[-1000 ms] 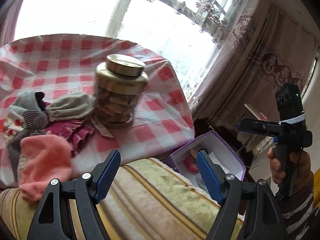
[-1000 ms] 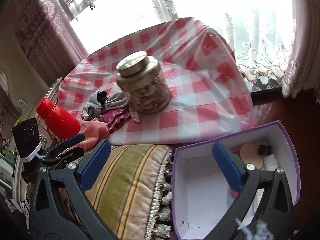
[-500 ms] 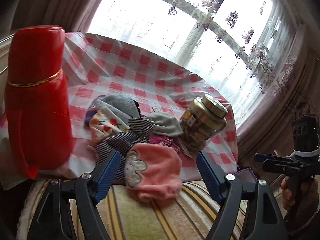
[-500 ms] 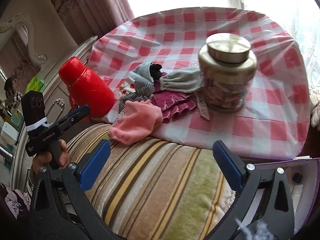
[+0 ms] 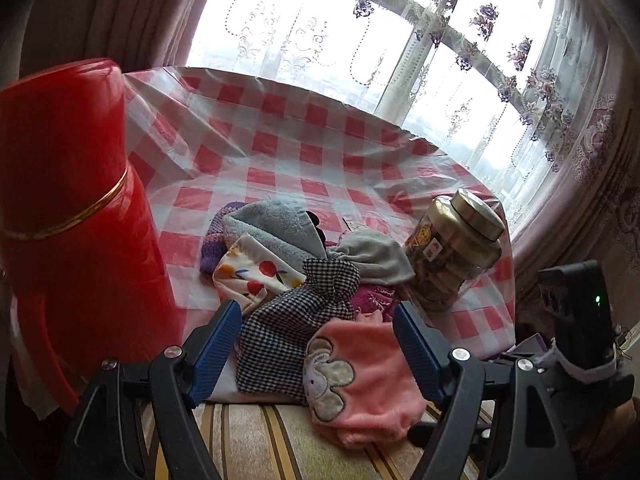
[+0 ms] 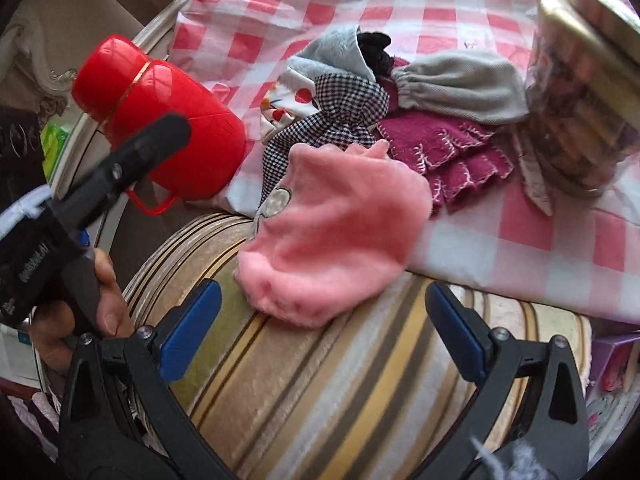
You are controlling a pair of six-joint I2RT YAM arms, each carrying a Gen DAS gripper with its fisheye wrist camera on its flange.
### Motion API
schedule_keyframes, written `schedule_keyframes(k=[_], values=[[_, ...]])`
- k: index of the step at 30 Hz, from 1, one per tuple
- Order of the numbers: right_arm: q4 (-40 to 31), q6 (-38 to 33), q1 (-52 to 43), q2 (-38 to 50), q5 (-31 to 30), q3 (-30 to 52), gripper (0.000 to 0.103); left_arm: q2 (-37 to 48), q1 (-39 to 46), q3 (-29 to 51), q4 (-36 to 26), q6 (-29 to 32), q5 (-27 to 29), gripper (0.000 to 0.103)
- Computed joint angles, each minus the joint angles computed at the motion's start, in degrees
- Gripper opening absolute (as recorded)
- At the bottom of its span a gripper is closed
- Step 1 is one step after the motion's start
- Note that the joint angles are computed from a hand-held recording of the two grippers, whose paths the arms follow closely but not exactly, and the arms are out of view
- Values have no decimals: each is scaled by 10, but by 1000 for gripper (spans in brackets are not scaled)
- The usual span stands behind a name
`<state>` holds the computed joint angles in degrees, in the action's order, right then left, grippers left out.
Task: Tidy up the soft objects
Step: 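Grasp the pink fleece bunny pouch with right tool while left grasps light blue towel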
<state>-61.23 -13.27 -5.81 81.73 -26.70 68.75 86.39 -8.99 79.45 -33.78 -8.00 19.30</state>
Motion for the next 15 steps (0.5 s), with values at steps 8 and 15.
schedule_keyframes(k=[8, 15], values=[[51, 44, 41, 29, 28, -19, 99, 212, -20, 241, -97, -18, -67, 79], [58, 28, 34, 41, -2, -29, 42, 441, -38, 556, -250, -61, -194, 77]])
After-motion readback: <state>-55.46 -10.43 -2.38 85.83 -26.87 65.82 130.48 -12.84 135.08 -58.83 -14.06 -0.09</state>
